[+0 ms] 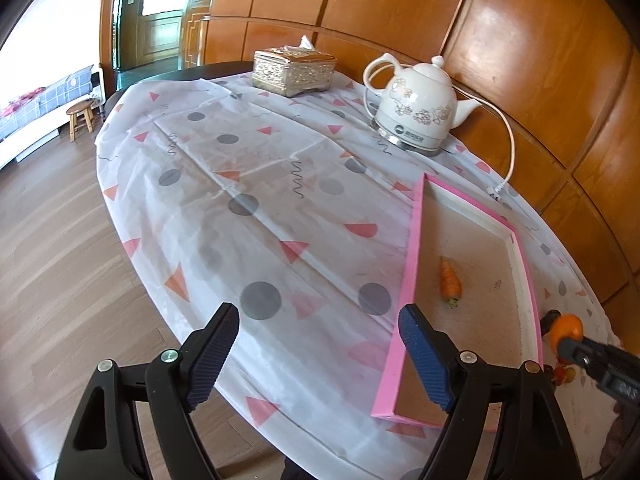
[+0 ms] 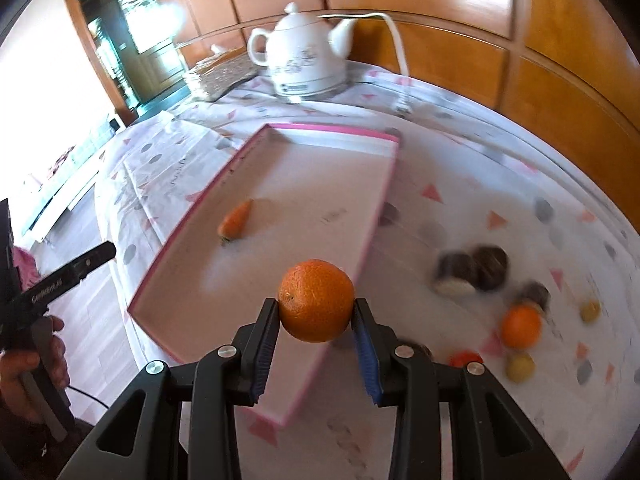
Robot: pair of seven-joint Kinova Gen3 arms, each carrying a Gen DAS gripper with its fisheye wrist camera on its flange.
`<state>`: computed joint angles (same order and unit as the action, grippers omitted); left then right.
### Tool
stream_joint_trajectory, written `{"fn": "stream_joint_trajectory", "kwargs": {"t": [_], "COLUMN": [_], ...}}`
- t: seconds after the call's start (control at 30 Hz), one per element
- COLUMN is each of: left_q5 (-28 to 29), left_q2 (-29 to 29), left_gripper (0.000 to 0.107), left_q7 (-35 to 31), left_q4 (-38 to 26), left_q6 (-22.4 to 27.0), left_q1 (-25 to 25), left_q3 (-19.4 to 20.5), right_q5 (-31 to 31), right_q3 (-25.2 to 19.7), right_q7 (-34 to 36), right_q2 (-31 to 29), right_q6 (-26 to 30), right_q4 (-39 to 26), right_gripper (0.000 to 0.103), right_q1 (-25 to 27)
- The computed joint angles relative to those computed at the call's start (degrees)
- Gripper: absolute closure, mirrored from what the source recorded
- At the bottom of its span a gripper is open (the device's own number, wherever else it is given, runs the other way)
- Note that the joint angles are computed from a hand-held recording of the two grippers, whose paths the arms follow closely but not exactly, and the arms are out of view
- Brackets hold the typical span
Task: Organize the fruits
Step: 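Carry the orange into the pink tray and open the right tool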
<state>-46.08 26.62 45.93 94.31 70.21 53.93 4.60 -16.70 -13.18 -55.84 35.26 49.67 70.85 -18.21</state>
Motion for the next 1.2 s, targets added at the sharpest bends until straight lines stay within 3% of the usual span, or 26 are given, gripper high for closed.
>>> {"fn": "stream_joint_trajectory", "kwargs": {"t": [0.23,0.43,0.8,1.2], "left_q5": [0.1,0.0,-0.3,-0.4], "left_q2": [-0.5,-0.3,0.2,1.0], "left_gripper": [0.025,0.025,0.025,0.025], "left_q7": [0.9,0.5,-1.2,-4.1], "left_q4": [1.1,1.0,-0.7,-2.7], "left_q6": [-0.3,-0.3,0.5,0.4], "left_q1": [-0.2,-0.2,0.3,0.6], "left_q3": [0.2,0.4,0.3,0.0], "right_q5": [4.2,7.4,5.2,4.2], "right_q3": [2.3,3.6,0.7,1.1], "right_q7": [-6.1,-10.3,-8.5,-7.5], "right_q2": [6.2,8.4,2.1,-4.4], "right_q6": [2.8,2.0,-5.8,-13.8], "right_q4": [-9.4,-11.9,-2.1,7.7], "right_gripper": [0.065,0.062,0.055,0.05], "right_q1": [-6.7,-9.2,-4.3,0.3]}}
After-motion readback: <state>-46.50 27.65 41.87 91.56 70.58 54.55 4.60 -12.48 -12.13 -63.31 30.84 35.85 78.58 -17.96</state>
